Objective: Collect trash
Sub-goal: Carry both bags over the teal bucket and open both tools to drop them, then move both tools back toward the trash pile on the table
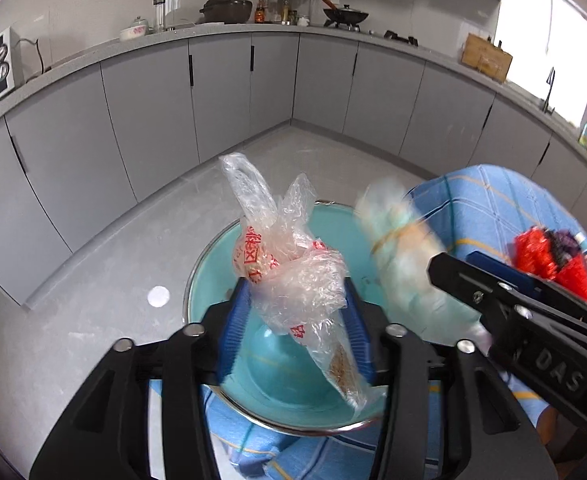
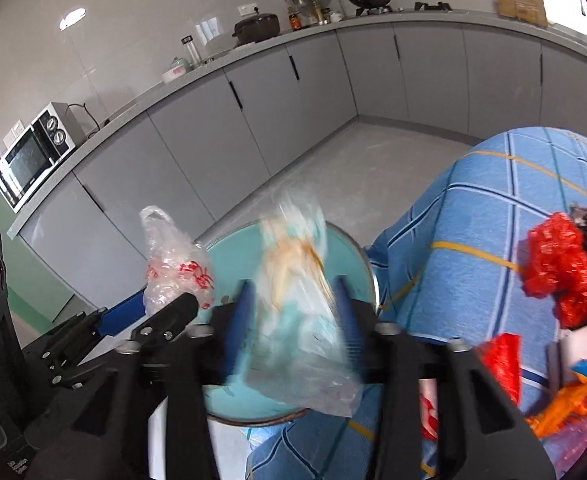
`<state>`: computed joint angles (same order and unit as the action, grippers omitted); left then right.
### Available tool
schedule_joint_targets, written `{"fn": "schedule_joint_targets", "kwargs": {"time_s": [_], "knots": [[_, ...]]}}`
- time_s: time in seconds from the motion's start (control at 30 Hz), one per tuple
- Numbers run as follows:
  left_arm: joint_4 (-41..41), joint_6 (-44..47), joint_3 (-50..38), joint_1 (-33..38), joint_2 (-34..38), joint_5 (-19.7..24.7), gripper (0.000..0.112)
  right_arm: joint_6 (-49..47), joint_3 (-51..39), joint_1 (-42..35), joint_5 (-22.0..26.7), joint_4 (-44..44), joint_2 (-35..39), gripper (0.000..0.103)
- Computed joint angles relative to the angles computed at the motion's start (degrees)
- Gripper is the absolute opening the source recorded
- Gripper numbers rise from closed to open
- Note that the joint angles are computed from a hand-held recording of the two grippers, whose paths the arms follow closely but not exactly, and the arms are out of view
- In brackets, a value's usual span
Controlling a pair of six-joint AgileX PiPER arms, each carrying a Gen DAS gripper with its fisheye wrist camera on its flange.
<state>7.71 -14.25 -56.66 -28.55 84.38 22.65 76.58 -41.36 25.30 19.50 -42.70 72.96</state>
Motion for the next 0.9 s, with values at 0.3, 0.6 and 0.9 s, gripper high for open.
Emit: {"fn": "schedule_joint_targets", "kwargs": {"time_s": [0.3, 0.6, 0.9], "knots": [[4.01, -3.23, 0.01, 0.57, 0.78, 0.18, 0.071, 5.33, 3.07, -0.11, 1.63, -4.50, -5.03, 0.055], [19.12, -20.36, 0.41, -4.78, -3.39, 3.89, 0.087, 8.46, 4.74, 4.84, 10.39, -7.59, -13.79, 0.059], [35.56, -38.54, -0.79, -15.63, -7.67, 13.82, 0.097, 8.90, 7.63, 9.60, 22.88, -8.35, -24.64, 0.069]]}}
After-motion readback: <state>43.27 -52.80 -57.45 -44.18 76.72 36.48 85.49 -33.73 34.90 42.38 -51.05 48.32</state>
